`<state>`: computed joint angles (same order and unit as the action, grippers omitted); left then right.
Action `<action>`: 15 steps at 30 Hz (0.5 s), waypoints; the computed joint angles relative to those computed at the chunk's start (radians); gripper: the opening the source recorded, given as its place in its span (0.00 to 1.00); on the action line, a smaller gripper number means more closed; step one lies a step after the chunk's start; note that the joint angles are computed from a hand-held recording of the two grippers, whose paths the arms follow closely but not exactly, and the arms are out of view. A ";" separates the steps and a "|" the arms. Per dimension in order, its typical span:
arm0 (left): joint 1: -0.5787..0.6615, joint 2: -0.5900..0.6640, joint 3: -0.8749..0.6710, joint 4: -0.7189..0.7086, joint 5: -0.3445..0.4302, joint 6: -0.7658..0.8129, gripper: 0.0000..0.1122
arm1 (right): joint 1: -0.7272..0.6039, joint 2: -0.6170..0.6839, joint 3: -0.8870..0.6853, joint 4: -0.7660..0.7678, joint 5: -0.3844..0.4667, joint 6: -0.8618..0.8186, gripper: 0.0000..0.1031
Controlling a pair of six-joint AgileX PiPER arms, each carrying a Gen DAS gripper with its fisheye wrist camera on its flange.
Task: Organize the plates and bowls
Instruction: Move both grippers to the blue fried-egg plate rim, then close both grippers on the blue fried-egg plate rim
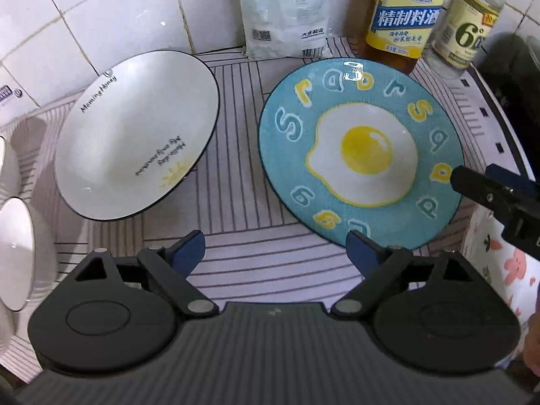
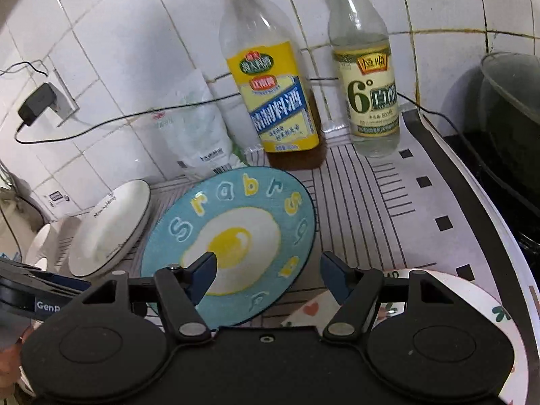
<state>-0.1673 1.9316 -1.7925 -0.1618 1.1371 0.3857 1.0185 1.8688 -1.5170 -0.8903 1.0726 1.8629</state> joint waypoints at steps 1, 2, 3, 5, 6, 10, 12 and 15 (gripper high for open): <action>0.001 0.008 -0.005 -0.009 -0.005 -0.003 0.79 | -0.008 -0.003 0.012 -0.003 -0.012 0.002 0.71; 0.000 0.012 -0.001 -0.013 -0.023 -0.012 0.79 | -0.019 -0.007 0.025 -0.003 -0.028 0.005 0.71; -0.002 0.015 0.004 -0.018 -0.041 -0.018 0.79 | -0.030 -0.014 0.046 -0.013 -0.050 0.017 0.71; -0.006 0.036 -0.006 -0.022 -0.049 -0.031 0.79 | -0.050 -0.019 0.075 -0.027 -0.081 0.028 0.64; -0.009 0.043 -0.008 -0.018 -0.053 -0.041 0.78 | -0.061 -0.020 0.089 -0.027 -0.100 0.030 0.60; -0.013 0.052 0.012 -0.021 -0.090 -0.045 0.72 | -0.094 -0.026 0.136 -0.034 -0.155 0.067 0.48; -0.015 0.051 0.023 -0.020 -0.109 -0.043 0.65 | -0.104 -0.036 0.167 -0.054 -0.192 0.103 0.39; -0.007 0.061 0.009 -0.061 -0.095 -0.027 0.50 | -0.128 -0.041 0.180 -0.034 -0.234 0.095 0.17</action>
<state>-0.1748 1.9924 -1.7832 -0.2224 1.0421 0.3588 0.8904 1.8276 -1.3368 -0.9245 0.8385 1.9582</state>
